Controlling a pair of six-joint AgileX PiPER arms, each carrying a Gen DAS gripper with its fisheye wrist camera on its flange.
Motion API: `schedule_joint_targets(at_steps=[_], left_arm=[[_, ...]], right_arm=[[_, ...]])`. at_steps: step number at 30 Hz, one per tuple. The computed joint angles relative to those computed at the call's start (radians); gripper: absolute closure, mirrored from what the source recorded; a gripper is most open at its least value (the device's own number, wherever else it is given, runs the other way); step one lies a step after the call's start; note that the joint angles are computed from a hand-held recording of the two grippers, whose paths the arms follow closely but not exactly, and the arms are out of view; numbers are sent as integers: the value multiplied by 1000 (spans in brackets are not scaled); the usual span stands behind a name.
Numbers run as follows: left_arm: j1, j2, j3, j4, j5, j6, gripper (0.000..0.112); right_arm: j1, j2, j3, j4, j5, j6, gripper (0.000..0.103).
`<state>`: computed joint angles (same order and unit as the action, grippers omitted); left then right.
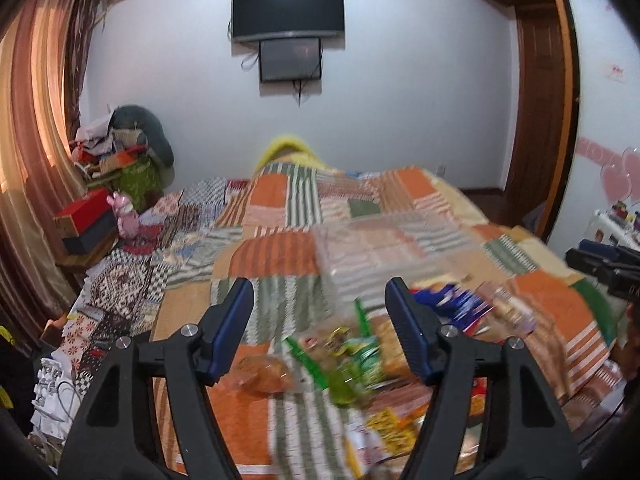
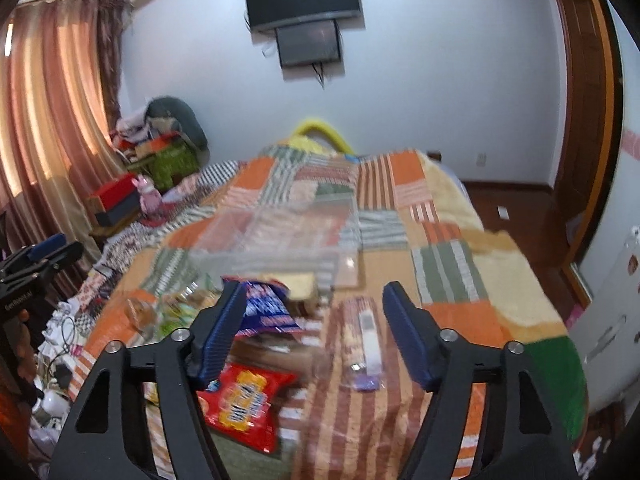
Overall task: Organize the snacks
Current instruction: 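Grasp the orange pastry bag with left tool while right tool grasps the bread roll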
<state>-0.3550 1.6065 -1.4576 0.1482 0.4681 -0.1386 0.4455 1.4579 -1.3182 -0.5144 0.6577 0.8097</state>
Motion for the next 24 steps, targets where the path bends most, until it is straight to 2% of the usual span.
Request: schedule_joint_targets(at_steps=[6, 12, 16, 24], left_arm=[[99, 131, -70, -193, 77, 185, 44], [147, 268, -148, -268, 168, 265, 44], [157, 363, -220, -250, 224, 232, 44], [166, 425, -250, -218, 235, 183, 37]], right_arm=[[-79, 59, -14, 175, 44, -133, 48], [-145, 127, -28, 314, 64, -254, 49], [-170, 167, -44, 366, 76, -301, 49], [-197, 230, -86, 423, 106, -376, 49]])
